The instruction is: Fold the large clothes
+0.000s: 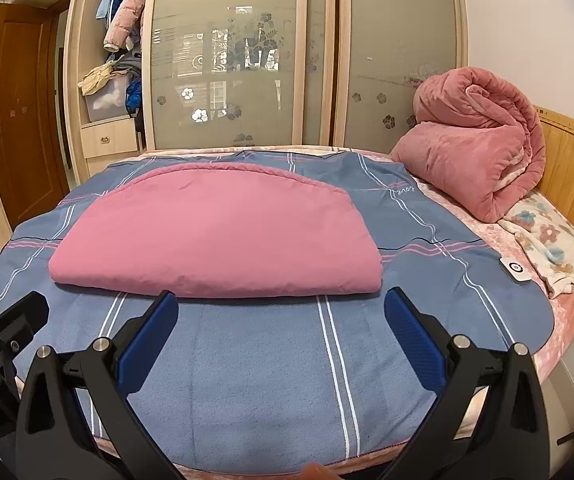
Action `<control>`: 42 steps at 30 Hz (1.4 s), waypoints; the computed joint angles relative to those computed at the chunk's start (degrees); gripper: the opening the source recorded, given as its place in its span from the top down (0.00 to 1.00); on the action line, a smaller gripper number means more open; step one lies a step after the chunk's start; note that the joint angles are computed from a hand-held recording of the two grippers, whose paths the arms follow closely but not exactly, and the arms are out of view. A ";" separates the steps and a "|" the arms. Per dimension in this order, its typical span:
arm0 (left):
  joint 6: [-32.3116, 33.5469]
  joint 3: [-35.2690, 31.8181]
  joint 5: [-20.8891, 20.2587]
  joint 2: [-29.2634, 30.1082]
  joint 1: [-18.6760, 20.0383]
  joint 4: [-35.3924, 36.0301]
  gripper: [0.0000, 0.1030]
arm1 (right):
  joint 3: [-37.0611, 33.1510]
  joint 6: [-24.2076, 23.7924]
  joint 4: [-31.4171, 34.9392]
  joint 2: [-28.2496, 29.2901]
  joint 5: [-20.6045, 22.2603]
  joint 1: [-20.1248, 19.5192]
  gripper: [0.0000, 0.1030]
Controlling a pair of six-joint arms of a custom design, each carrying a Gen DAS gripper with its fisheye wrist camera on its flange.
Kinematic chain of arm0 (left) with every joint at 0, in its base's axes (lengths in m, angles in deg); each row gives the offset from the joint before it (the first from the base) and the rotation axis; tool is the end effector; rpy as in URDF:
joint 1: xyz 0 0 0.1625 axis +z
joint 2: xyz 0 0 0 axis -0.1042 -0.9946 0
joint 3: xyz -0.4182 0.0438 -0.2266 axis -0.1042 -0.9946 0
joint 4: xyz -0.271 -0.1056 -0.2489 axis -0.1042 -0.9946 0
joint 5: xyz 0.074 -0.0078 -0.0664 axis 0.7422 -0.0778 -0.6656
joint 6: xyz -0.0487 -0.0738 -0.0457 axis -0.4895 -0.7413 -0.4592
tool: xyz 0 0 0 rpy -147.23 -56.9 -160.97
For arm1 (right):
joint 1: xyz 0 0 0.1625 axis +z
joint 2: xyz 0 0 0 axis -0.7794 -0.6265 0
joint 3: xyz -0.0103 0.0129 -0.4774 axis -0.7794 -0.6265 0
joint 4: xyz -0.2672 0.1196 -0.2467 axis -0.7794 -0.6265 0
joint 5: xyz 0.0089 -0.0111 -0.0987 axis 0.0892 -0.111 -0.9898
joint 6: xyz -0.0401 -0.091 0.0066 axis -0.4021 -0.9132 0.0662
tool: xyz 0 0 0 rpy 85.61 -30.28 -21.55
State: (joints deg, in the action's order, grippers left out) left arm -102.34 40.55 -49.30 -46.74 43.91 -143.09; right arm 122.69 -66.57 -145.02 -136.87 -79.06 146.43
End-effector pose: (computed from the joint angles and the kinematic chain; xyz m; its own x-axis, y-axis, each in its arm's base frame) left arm -0.5196 -0.6977 0.0937 -0.6587 -0.3079 -0.6865 0.4875 0.5204 -0.7011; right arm 0.1733 -0.7466 0.3878 -0.6783 -0.2133 0.7031 -0.7040 0.4628 -0.5387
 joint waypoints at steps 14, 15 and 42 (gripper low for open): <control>-0.10 0.37 -0.18 -0.17 0.04 -0.33 0.02 | -0.39 -0.11 0.46 0.33 -0.38 0.05 0.01; -0.13 0.38 -0.15 -0.16 0.05 -0.25 0.02 | -0.48 -0.16 0.59 0.36 -0.38 0.01 0.01; 0.72 0.63 -1.73 -0.35 1.11 -1.11 0.02 | -1.91 -0.84 1.81 1.61 -1.28 -0.24 0.01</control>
State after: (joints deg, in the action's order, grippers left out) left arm -101.62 41.18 -51.03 -47.09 45.02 -144.19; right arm 120.79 -67.41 -143.21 -135.26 -80.34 146.19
